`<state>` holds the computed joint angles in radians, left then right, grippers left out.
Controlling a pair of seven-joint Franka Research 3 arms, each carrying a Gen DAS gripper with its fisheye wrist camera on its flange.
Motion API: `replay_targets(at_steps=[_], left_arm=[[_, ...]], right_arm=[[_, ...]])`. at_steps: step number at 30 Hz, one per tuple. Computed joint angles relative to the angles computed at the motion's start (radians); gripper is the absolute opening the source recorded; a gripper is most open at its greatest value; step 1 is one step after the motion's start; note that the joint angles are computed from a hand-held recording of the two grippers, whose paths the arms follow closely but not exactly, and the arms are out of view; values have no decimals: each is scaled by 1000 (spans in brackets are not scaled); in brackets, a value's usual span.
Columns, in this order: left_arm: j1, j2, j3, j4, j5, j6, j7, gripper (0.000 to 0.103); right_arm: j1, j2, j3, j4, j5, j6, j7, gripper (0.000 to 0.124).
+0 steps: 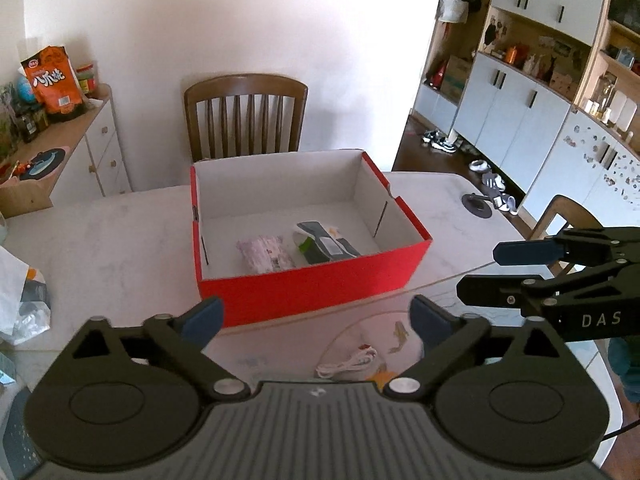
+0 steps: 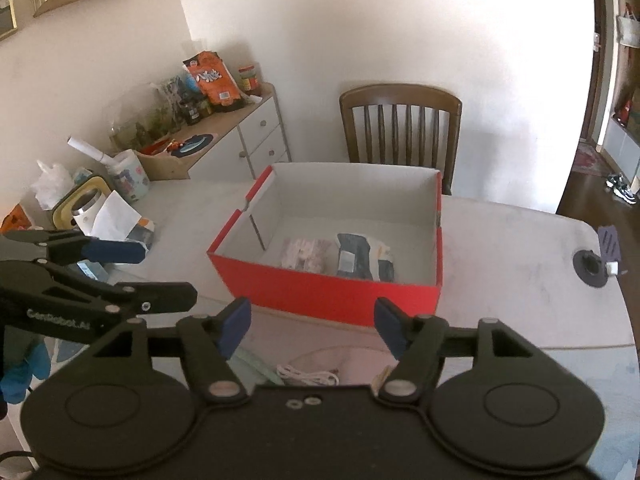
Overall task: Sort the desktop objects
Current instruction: 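Withdraw both grippers from the box back toward the table items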
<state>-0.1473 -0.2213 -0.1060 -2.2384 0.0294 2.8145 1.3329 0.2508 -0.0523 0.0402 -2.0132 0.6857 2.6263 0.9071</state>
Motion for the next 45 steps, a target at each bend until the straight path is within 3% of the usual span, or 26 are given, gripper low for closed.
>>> replay_targets(at_steps=[8,17,27,34,38,45], left_arm=[[-33,-83,14,-105,-36,41,11,103],[-25,-180,0,-217,35,69,-42,103],[-68,-283,52,-352,30,90,-55,103],[-54,-335,52,-433,39,97,-91,103],[-88,-346,93,-461,29,96,-63,103],[-82,-343,102,-502,18,102,-49,103]], right_arm=[[15,-91,-7,-118,27,71,-2,76],[26,-168,-14,-238,-34,137,75,77],[40,-232,-14,-366,-86,210,150,78],[43,-245,-10,-423,-136,254,220,78],[46,-239,1,-461,-164,305,265,78],[77,-200,-6,-490,-165,374,298,79]])
